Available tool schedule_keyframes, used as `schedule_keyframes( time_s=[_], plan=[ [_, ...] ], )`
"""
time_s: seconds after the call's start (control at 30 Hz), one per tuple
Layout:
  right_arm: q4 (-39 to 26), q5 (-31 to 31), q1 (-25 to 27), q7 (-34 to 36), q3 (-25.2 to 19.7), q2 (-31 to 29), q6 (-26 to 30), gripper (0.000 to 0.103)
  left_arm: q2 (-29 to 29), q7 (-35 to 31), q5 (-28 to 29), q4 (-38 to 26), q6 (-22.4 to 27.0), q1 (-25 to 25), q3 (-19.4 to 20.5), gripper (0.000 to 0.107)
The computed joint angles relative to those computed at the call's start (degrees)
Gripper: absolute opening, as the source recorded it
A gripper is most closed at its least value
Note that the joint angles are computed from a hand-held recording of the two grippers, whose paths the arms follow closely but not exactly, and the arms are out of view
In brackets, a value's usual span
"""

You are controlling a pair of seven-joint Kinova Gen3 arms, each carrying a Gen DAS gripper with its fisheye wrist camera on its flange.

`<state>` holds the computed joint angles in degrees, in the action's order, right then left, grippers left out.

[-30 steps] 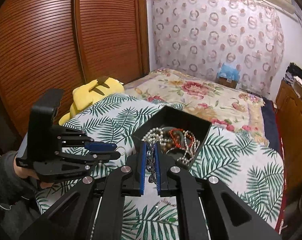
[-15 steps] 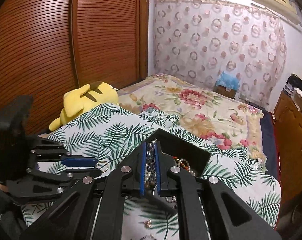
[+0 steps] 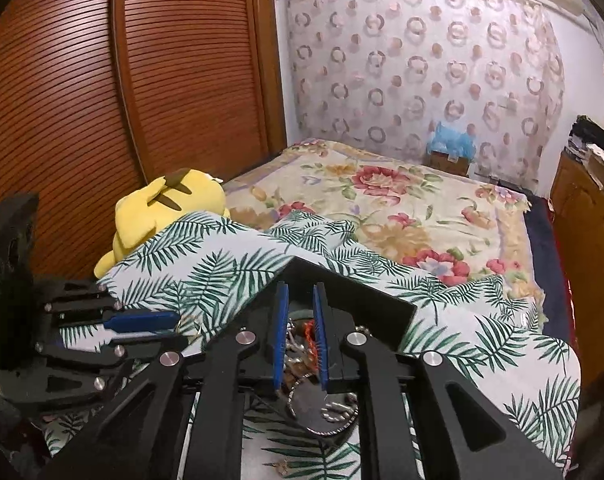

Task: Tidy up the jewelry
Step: 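Drop gold ring into box with left tool while right tool drops silver pieces in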

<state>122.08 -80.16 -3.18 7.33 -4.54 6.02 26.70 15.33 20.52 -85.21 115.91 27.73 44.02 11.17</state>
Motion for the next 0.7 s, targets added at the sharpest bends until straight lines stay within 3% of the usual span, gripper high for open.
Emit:
schedule_keyframes(
  time_s=[0.2,0.7],
  plan=[
    [1.47,-1.54,1.88,2.26,1.12,0.63,0.55,0.014,2.30,-6.48,3.71,-4.29,-0.22,-0.14,-0.77,0.016],
    [7.31,-9.28,7.28,15.27,5.33,1.63,3.89,0.015,7.71,-21.18,16.65,-13.64,-1.99,3.10,-8.33,0.016]
  ],
)
